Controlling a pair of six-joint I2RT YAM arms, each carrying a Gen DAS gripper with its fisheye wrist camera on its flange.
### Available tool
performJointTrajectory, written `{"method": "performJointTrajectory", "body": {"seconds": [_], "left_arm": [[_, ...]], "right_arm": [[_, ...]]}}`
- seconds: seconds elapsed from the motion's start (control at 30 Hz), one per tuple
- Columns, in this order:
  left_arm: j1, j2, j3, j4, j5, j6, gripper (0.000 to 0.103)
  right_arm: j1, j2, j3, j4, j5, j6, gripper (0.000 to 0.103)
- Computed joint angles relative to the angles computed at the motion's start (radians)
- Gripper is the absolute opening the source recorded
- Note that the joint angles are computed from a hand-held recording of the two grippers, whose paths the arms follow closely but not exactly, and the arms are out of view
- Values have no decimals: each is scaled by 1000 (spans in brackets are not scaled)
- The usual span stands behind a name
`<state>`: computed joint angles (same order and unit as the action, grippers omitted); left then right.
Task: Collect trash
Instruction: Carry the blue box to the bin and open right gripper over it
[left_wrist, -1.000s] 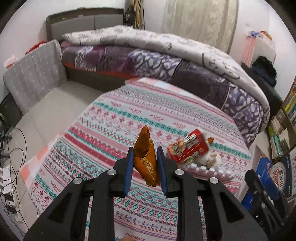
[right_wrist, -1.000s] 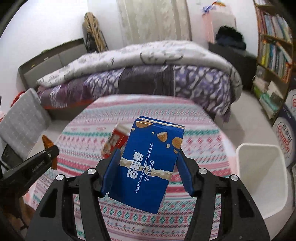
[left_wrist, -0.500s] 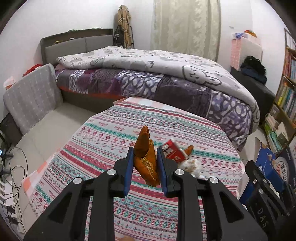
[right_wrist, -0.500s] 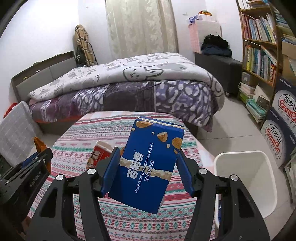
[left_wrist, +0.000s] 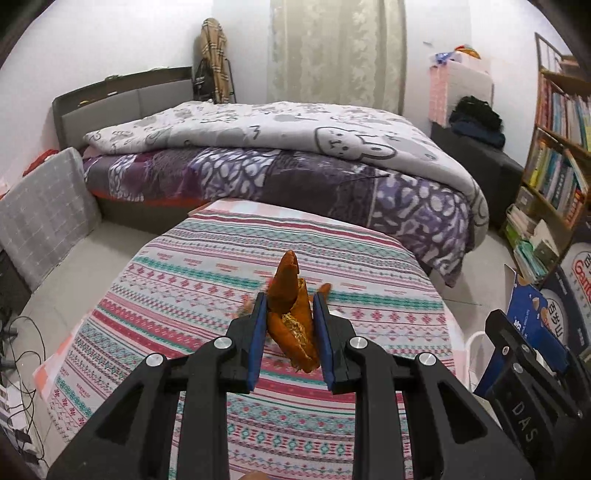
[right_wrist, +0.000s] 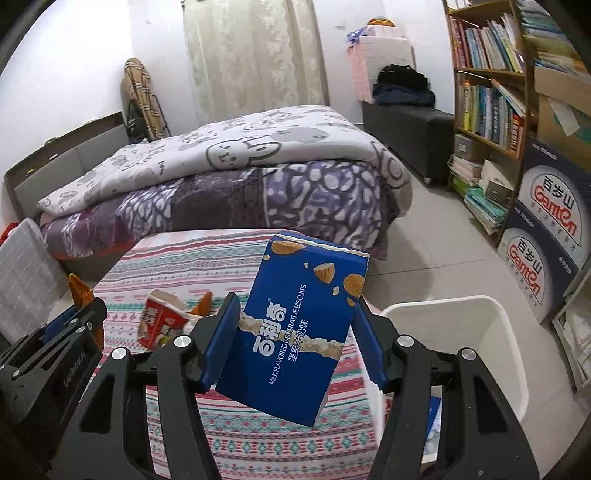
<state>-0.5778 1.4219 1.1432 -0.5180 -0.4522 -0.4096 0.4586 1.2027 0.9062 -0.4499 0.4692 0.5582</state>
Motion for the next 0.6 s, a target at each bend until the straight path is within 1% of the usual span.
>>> {"method": "performJointTrajectory", "body": {"seconds": [0.3,0.57,0.6], "left_arm": [[-107,75,63,-2,-22,-15,25],[-191,156,121,-3,-16,-23,25],[-202,169,131,-3,-11,-24,25]], "right_arm": [[-133,-79,-52,-38,-42,-30,58],[-316,-146,-95,-74,-106,-65,59],[-350,-156,-99,-80,-118,-69,61]]}}
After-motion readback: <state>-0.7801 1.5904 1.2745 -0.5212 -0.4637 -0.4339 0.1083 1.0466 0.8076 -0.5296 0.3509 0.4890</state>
